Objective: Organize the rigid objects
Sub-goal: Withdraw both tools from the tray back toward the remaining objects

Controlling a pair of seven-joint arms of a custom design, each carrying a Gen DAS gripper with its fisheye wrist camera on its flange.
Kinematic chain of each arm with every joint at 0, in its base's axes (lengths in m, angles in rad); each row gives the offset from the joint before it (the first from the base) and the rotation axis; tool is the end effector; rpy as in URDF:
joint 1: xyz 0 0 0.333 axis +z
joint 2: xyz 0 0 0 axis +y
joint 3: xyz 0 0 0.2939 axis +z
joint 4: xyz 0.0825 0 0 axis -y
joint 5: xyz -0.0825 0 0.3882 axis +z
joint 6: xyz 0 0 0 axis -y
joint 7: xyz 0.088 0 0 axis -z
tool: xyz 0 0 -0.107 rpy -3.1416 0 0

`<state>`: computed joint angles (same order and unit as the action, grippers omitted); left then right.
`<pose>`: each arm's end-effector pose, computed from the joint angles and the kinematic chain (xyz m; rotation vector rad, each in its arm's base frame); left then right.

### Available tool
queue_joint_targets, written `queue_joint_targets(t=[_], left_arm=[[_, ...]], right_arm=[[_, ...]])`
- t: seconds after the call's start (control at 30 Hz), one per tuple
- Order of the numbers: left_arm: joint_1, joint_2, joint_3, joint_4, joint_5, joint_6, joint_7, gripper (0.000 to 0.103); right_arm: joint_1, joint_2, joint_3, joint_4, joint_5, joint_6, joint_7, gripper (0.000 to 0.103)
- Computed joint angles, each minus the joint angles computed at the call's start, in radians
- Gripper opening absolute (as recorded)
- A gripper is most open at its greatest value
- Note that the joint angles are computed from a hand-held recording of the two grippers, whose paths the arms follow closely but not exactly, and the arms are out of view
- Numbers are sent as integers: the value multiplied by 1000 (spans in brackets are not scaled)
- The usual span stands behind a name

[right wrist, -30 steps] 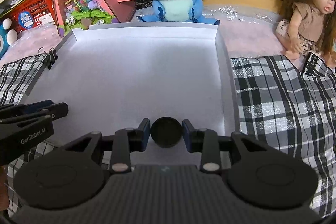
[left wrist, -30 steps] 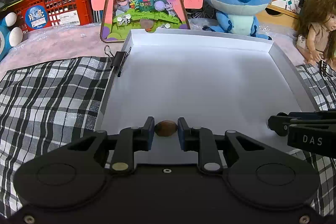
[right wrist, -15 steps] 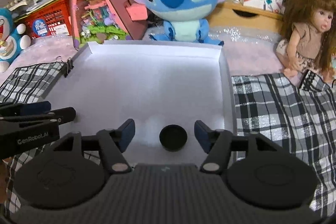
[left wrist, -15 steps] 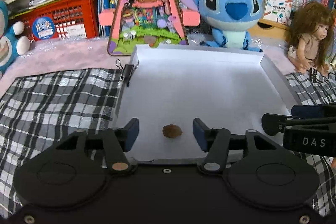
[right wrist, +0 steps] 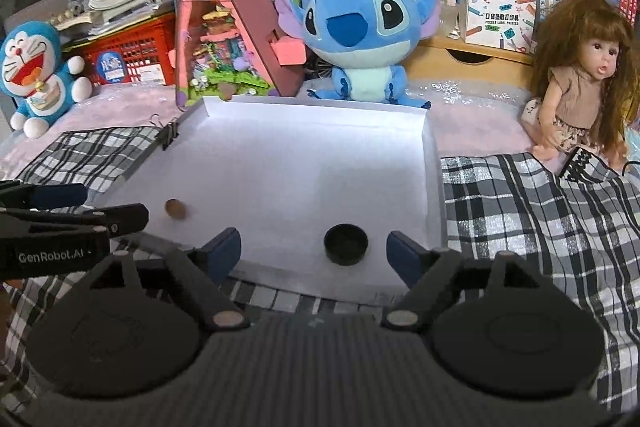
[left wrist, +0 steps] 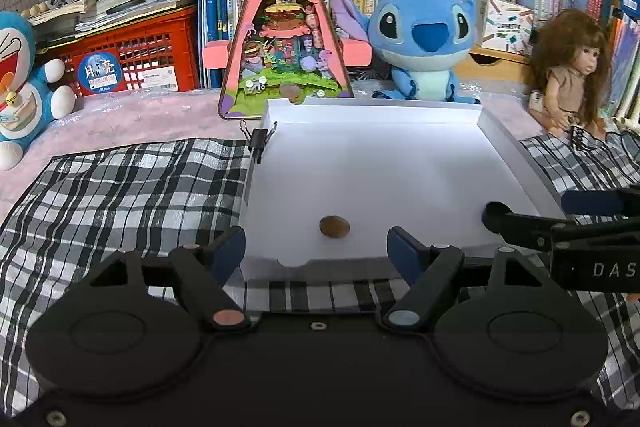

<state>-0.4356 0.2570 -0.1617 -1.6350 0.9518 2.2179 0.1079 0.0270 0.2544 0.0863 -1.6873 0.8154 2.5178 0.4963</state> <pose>0.5745 -0.3468 0.4926 -1.9763 1.3019 -0.6207 0.6734 0.0648 0.4889 -2.0714 1.0415 -0.3825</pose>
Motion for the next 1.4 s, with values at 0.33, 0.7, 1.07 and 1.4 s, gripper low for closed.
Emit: queue_joint_targets(t=[0.33, 0.7, 1.07, 1.4], left_arm=[[-16, -44, -25, -65, 32, 14, -46, 78], [-40, -67, -49, -117, 92, -24, -85, 79], [-40, -104, -75, -189, 121, -3, -155, 80], [-38, -146, -97, -269, 154, 0, -214, 81]], right_arm=[[-1, -94, -9, -127, 161, 54, -174, 90], [30, -163, -43, -245, 360, 99, -376, 91], [58, -238, -83, -359, 504, 104, -582, 92], [71, -282, -113, -435, 716, 129, -798, 92]])
